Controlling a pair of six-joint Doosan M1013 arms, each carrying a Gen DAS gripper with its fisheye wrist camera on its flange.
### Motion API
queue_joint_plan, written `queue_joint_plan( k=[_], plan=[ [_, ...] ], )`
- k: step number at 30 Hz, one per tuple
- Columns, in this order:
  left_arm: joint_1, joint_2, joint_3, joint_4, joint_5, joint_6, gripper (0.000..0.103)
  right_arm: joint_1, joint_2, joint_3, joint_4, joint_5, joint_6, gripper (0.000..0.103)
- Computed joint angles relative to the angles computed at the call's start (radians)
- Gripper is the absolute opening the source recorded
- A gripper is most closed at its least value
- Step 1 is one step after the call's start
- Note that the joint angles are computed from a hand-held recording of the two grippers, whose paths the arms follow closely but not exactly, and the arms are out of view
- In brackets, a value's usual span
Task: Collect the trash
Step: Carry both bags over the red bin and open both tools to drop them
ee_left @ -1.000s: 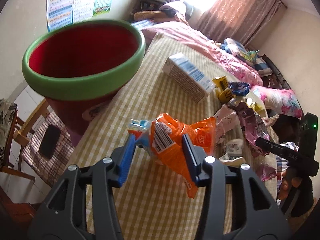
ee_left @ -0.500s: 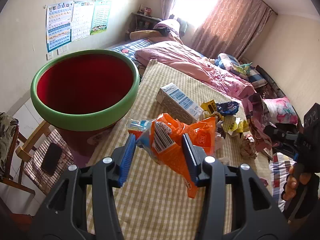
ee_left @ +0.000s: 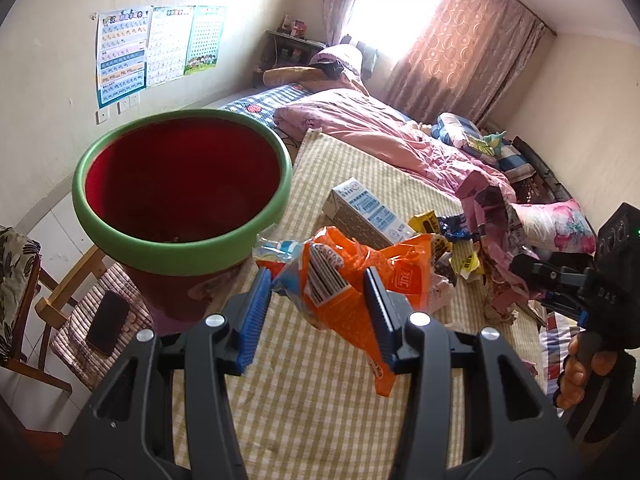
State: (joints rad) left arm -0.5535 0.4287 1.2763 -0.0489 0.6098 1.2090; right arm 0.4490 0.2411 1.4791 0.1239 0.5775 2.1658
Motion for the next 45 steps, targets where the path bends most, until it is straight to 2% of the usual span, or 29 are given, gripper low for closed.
queue_joint_plan(
  k=[13,22,31,45],
  plan=[
    [0.041,-0.002,-0.014,-0.006,-0.043,0.040,0.046,0.025,0.060,-0.078,-0.091,0.025,0.093,0.066],
    [0.088,0.005,-0.035,-0.007,-0.076,0.080,0.046,0.053,0.114,-0.165,-0.161,0.043,0.159,0.067],
    [0.135,0.026,-0.061,-0.035,-0.070,0.139,0.046,0.089,0.184,-0.272,-0.211,0.071,0.204,0.067],
    [0.176,0.048,-0.080,-0.113,-0.056,0.244,0.046,0.121,0.286,-0.426,-0.223,0.149,0.188,0.067]
  ],
)
